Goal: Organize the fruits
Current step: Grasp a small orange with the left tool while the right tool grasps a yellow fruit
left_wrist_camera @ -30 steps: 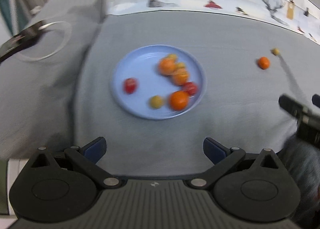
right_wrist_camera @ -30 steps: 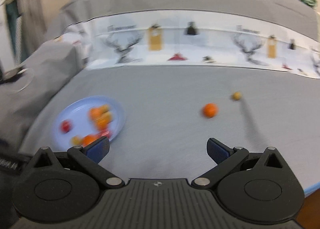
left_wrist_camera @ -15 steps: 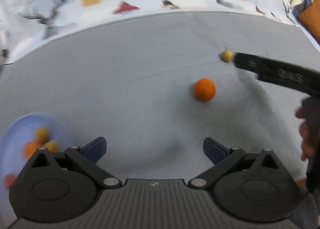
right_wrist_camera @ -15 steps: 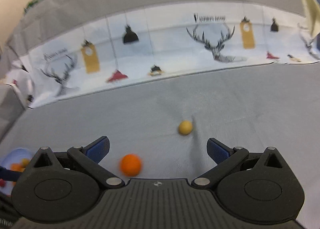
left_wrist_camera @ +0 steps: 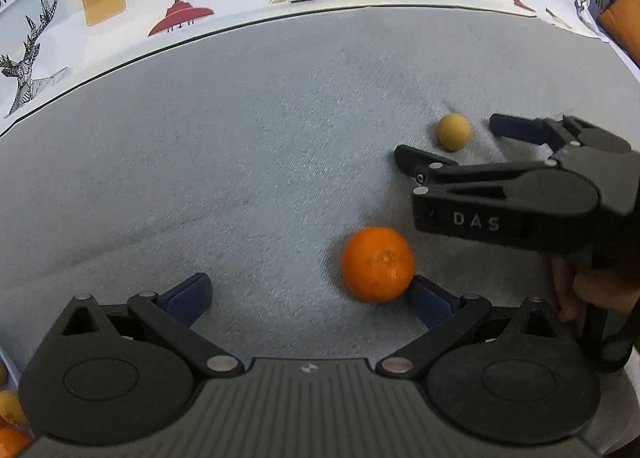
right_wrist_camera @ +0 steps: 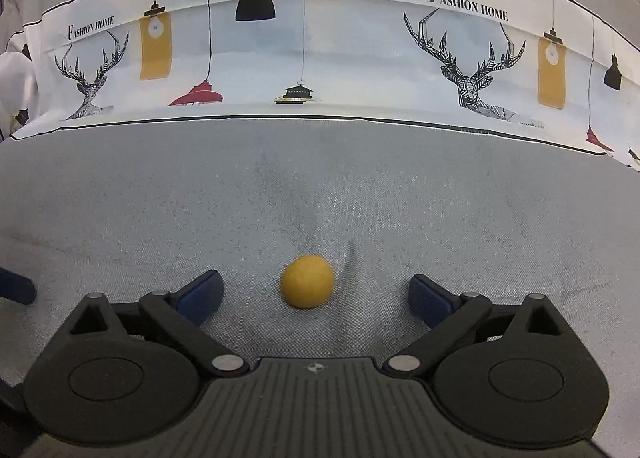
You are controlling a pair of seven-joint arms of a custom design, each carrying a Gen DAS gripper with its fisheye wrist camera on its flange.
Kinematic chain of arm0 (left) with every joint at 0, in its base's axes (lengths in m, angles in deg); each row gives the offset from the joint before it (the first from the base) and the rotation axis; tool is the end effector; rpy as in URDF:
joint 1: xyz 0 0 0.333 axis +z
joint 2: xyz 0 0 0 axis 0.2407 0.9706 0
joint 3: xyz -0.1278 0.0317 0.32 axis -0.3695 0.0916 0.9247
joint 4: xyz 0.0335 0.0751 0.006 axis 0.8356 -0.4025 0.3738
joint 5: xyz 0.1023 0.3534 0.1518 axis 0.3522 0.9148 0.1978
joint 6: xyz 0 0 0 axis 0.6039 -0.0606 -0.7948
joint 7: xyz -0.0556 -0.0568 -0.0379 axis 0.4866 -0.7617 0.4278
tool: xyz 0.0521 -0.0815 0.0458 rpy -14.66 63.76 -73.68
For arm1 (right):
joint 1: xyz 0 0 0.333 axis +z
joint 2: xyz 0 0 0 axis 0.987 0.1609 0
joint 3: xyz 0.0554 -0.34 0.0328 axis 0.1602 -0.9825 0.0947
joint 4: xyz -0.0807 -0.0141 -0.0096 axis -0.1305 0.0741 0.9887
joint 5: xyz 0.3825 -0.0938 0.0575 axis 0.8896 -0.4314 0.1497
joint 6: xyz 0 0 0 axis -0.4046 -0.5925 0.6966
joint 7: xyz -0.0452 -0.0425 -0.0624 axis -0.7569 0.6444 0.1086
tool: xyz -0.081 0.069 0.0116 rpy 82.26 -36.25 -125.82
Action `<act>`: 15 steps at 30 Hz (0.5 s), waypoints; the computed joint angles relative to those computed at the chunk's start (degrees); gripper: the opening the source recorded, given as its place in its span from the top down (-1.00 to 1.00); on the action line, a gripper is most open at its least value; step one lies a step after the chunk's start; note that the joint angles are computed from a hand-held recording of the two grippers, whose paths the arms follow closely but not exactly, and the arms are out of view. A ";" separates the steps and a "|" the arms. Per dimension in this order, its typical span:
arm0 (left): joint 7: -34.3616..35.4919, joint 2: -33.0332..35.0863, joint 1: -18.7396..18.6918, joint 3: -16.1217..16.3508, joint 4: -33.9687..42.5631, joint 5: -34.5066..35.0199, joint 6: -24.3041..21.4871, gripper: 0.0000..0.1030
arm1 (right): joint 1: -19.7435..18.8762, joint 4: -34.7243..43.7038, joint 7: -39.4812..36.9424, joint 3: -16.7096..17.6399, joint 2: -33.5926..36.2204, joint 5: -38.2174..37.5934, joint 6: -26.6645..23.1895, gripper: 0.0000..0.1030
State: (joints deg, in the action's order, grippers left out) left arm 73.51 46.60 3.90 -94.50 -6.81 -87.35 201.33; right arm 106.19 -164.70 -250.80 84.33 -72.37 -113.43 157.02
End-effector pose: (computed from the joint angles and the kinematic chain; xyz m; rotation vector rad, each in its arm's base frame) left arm 0.6724 -0.2846 0.4853 -0.8825 2.7457 -0.6953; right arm 0.5786 0.2768 0.4376 -1.2602 2.1172 -1.0250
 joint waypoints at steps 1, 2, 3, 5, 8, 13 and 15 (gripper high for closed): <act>1.33 -0.36 0.98 -0.91 -0.62 -2.01 0.53 -0.66 | 0.27 0.05 0.34 -0.04 -0.01 -1.12 -0.21 -0.59; 3.67 -0.73 2.14 -2.10 -0.97 -4.48 0.71 -0.38 | 0.58 -0.17 0.50 0.07 -0.37 -2.14 -0.40 -0.01; 6.91 -0.71 3.34 -3.39 -0.46 -7.06 -0.31 0.29 | 1.20 0.79 -1.23 0.47 -0.07 -1.35 -3.73 0.48; 8.77 -0.75 3.70 -3.55 0.69 -9.15 -2.64 0.28 | 1.36 1.06 -1.93 0.68 -0.37 0.18 -5.41 0.48; 10.39 -2.08 3.42 -2.57 -0.22 -10.06 -1.92 0.28 | 1.63 -0.10 4.20 0.98 -2.24 0.57 -7.46 0.48; 12.09 -4.89 5.03 -1.60 -1.07 -13.44 -2.05 0.28 | 3.01 -1.48 8.62 3.64 -6.31 1.51 -15.57 0.48; 13.07 -6.66 5.89 -1.22 -1.65 -15.37 -1.91 0.28 | 3.65 -1.15 8.41 5.12 -7.38 2.01 -18.54 0.48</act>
